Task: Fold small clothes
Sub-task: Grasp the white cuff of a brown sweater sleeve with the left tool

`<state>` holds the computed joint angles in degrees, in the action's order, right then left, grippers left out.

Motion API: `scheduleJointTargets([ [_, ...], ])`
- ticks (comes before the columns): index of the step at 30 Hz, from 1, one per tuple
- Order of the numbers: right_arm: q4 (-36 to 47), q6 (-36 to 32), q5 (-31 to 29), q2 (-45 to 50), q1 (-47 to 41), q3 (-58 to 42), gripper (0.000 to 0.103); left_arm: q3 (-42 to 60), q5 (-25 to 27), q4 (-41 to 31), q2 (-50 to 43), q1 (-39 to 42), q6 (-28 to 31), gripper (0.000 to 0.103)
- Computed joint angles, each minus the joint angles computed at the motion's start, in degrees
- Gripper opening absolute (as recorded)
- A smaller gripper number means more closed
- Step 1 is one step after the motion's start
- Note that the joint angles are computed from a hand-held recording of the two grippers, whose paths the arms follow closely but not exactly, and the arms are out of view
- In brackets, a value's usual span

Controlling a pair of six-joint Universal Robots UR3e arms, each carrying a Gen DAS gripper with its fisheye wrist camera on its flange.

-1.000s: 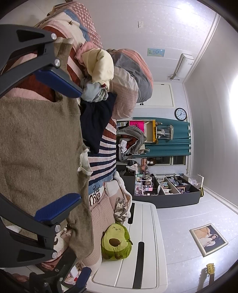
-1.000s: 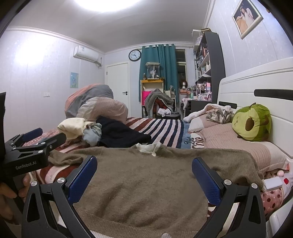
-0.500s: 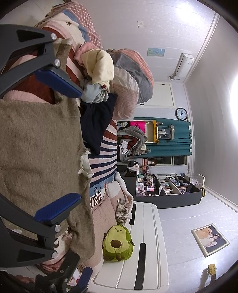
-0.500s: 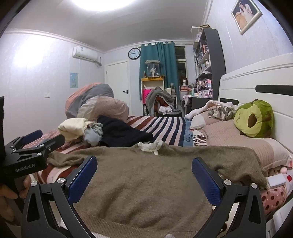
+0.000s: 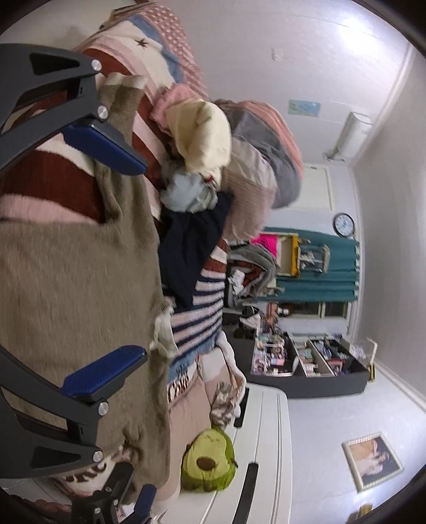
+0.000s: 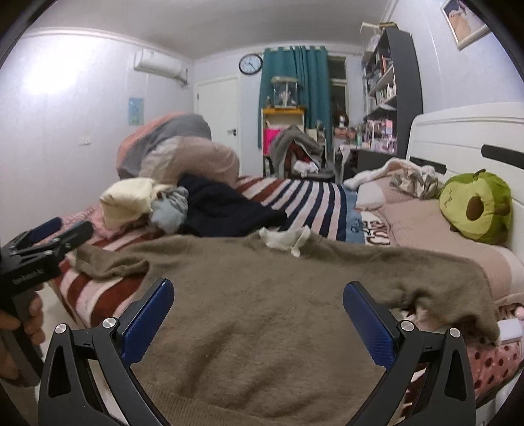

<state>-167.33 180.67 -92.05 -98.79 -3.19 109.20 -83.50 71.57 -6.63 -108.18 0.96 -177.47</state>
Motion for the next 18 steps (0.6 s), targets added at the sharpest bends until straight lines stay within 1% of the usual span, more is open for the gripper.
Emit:
scheduleJointTargets([
  [1,-0.84,0.59,-2.64,3.1,1.68,-1.73,0.102,0.84,-0.72,-0.16,-1.44,1.33,0.38,0.102],
  [2,-1.35,0.91,-4.06,5.67,2.76,-3.14,0.102,1.73,-1.02,-0.48,-2.79,2.44,0.76,0.102],
  [3,-0.84,0.96,-3.79,7.54,3.02,-4.4,0.102,3.0,-1.03,-0.82,-4.43,3.57,0.96,0.102],
  [4,0.2,1.13,-2.75,9.27,3.01,-5.67,0.102,4.41,-0.65,-1.4,-6.46,5.26,1.26,0.102],
  [6,3.74,1.32,1.21,12.2,1.94,-8.27,0.102,7.76,0.24,-2.52,-10.47,7.93,1.7,0.102],
  [9,5.88,1.16,3.4,16.16,1.63,-10.68,0.101,15.57,1.9,-5.95,-17.87,12.5,1.24,0.102],
  [12,8.37,1.33,5.7,19.67,0.65,-13.09,0.101,26.05,2.29,-9.86,-26.79,16.97,-0.01,0.102],
  [14,9.39,1.83,7.77,21.74,-0.3,-14.4,0.101,33.26,4.25,-11.49,-32.45,18.25,-0.46,0.102],
  [16,10.18,1.61,7.82,24.37,-0.2,-16.78,0.101,42.09,5.04,-15.31,-38.34,19.6,-0.07,0.102],
  [18,11.08,0.83,6.59,26.99,0.52,-19.53,0.101,53.25,2.85,-21.35,-44.98,21.24,-0.29,0.102],
])
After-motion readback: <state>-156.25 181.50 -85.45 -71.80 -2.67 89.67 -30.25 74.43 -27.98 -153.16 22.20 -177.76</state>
